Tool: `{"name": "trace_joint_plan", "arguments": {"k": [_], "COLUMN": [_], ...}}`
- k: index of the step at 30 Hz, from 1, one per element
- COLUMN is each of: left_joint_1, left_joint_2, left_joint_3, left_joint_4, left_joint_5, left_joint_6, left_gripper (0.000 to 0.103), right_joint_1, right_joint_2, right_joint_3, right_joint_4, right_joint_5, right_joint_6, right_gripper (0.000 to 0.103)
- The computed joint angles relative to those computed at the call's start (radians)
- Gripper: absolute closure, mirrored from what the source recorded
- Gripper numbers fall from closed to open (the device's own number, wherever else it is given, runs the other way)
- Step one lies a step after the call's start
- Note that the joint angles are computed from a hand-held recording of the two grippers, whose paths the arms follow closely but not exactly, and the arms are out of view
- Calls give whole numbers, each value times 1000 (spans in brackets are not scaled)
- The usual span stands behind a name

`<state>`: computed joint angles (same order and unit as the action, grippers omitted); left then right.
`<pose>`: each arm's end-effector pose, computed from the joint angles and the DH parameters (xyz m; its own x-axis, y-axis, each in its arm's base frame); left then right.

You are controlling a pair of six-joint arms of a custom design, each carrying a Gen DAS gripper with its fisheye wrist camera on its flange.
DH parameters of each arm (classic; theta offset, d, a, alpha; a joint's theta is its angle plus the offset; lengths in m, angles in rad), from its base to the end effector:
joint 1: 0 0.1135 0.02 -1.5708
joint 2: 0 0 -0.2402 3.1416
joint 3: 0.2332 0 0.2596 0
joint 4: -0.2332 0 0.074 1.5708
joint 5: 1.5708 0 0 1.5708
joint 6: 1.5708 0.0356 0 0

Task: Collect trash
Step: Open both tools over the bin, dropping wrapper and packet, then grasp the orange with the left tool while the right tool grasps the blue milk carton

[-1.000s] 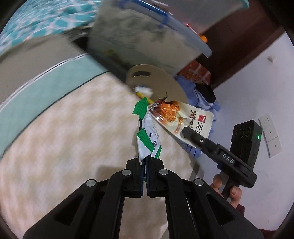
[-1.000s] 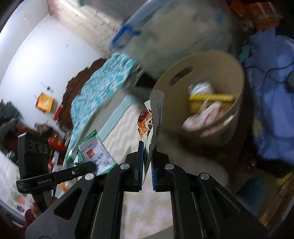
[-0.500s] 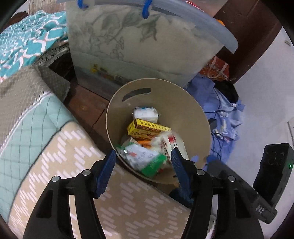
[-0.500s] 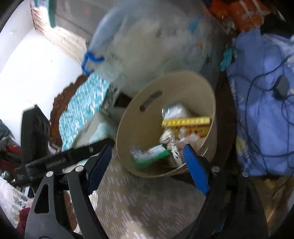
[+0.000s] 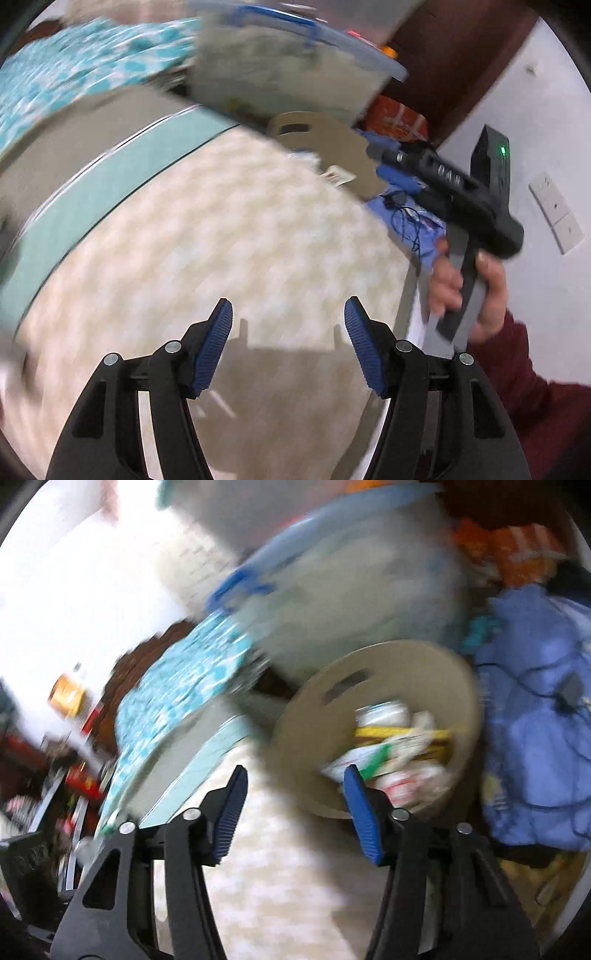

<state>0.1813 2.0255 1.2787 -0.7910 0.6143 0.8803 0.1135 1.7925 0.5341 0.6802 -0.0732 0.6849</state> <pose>0.3529 0.0438 0.0987 -0.7253 0.5075 -0.4651 0.6760 0.6530 -0.3415 0.2970 0.0365 0.0661 -0.5305 0.5745 -0.6233 0.2089 0.8012 0.5607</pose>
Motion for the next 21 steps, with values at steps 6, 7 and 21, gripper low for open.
{"name": "trace_joint_plan", "arguments": {"k": [6, 7, 21], "left_joint_1": [359, 401, 484], "left_joint_2": [138, 175, 596], "left_joint_3": [237, 302, 927], "left_joint_4": [-127, -140, -141], "left_joint_5": [37, 52, 23], "left_joint_6": [48, 18, -342], "left_gripper": [43, 43, 18], "right_joint_1": [277, 319, 608], "right_joint_2": [216, 268, 819], "right_joint_3": [417, 508, 1496], "right_joint_4": [-238, -290, -885], "right_joint_5": [-63, -72, 77], "right_joint_6": [-72, -85, -236], "right_gripper": [51, 50, 26]}}
